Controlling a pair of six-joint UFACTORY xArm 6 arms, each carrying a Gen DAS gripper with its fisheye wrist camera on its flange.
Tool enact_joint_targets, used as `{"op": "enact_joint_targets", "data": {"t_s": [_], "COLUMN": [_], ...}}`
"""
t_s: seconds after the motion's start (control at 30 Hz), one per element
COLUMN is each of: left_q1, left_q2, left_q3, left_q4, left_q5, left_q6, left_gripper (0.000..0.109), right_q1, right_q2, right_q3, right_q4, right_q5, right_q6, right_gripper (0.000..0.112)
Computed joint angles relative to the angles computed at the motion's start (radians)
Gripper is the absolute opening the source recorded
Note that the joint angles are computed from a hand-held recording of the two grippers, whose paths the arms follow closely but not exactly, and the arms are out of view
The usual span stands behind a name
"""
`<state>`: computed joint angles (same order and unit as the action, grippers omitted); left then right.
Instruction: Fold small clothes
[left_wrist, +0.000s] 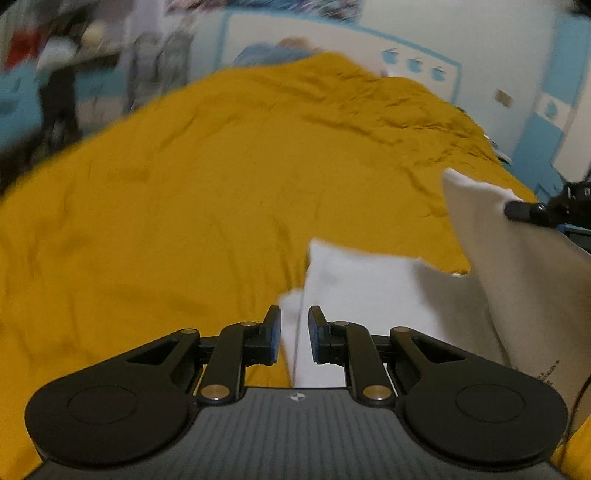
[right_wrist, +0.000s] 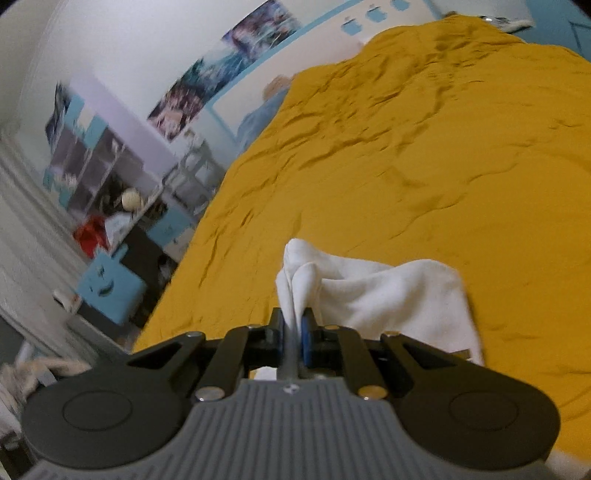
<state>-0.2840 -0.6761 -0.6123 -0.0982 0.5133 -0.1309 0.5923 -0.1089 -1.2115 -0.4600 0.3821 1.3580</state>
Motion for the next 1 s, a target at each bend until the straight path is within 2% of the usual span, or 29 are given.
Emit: {"op": "enact_joint_targets", "data": {"t_s": [0.07,0.23,0.47,0.6,0.7,0.8,0.9,1.0], "left_q1": [0.024,0.057,0.082,0.101,0.107,0.122,0.15,0.177], "left_q2": [0.004,0.053,0.105,0.055,0.045,0.019,-0.024,-0.091], "left_q3": [0.039,0.071,0.053,0.096,0.102,0.099,0.089,0.092], "left_q4": [-0.078,-0.232,-0.364,-0.39,-0.366,-0.366,-0.375,-0.41], "left_q5": [-0.021,-0.069,-0.092,-0.08,-0.069,-0.034,0.048,0.115], "left_q6": [0.016,0.085,0.19,0.217,0.197,0.201,0.198,0.215], "left_gripper": [0.018,0.018,0.018,0.018,0.018,0.018,0.018,0.018], "right_q1": [0.044,0.111,0.148,0.158,0.162,0.169,0.175,0.206], "right_q2": [0.106,0.321,0.542,0.599,0.647,0.67,0.611,0.49], "right_q3": [-0.123,-0.355,-0.591,-0.638,-0.695,-0.737,-0.684,-0.573], "right_q4": [-0.034,-0.041,0.055,0.106,0.141,0.192,0.219,0.165], "right_q5": [0.066,0.163,0.245,0.269,0.32,0.373,0.331,0.272], "right_q6": [-0.004,-0.043,-0.174,-0.218,-0.257,-0.31,-0.35,-0.351], "right_gripper": [0.004,0.004,0.004,0.004,0.004,0.011,0.013,0.016]}}
